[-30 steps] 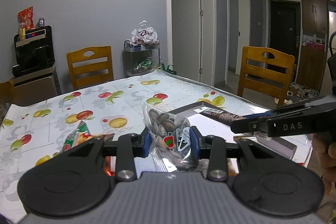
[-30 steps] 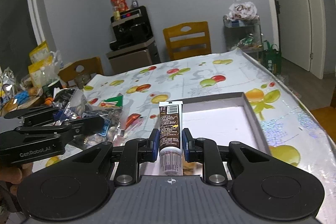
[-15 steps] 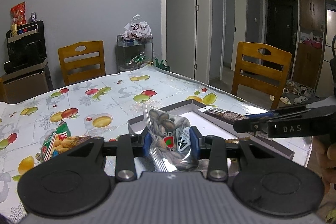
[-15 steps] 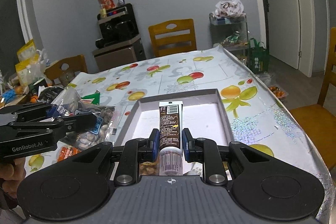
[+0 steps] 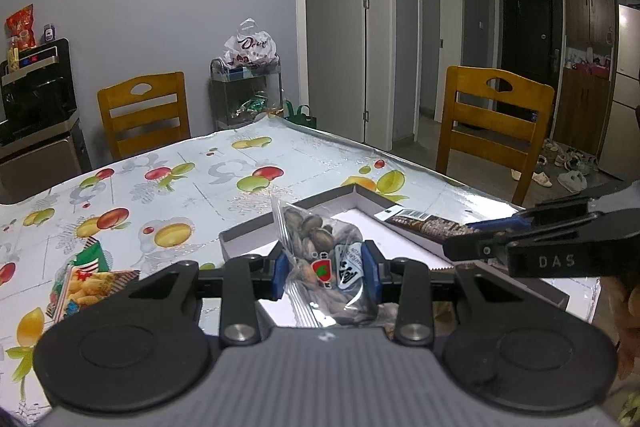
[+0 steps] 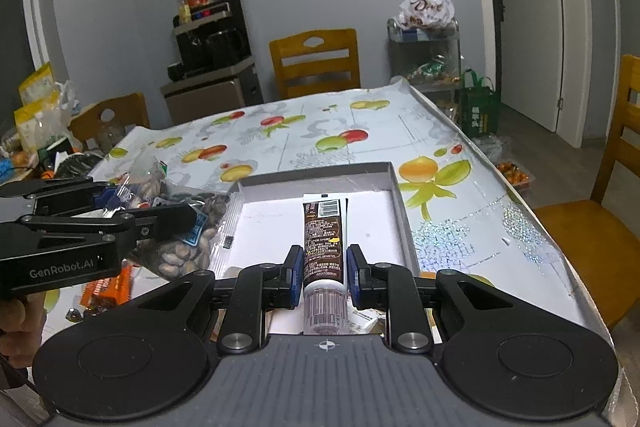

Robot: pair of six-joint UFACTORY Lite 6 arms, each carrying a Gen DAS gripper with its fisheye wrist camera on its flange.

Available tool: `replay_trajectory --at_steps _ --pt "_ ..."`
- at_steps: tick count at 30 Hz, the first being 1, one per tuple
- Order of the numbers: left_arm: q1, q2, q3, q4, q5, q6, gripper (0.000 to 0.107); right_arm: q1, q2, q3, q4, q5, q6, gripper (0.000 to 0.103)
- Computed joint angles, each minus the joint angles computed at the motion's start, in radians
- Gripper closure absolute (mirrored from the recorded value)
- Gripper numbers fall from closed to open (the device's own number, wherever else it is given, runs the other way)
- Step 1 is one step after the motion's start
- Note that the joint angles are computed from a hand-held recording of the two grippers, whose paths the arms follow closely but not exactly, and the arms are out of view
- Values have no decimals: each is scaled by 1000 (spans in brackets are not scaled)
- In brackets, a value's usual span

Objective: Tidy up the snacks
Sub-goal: 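Move left tool with pistachio bag over tray while right tool lowers brown tube into it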

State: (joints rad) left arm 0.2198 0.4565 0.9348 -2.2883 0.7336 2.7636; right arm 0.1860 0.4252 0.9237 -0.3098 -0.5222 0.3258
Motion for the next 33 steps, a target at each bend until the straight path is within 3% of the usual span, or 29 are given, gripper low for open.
replay_trajectory --at_steps 33 --pt "-101 182 206 49 -120 -127 71 -14 135 104 10 56 -52 79"
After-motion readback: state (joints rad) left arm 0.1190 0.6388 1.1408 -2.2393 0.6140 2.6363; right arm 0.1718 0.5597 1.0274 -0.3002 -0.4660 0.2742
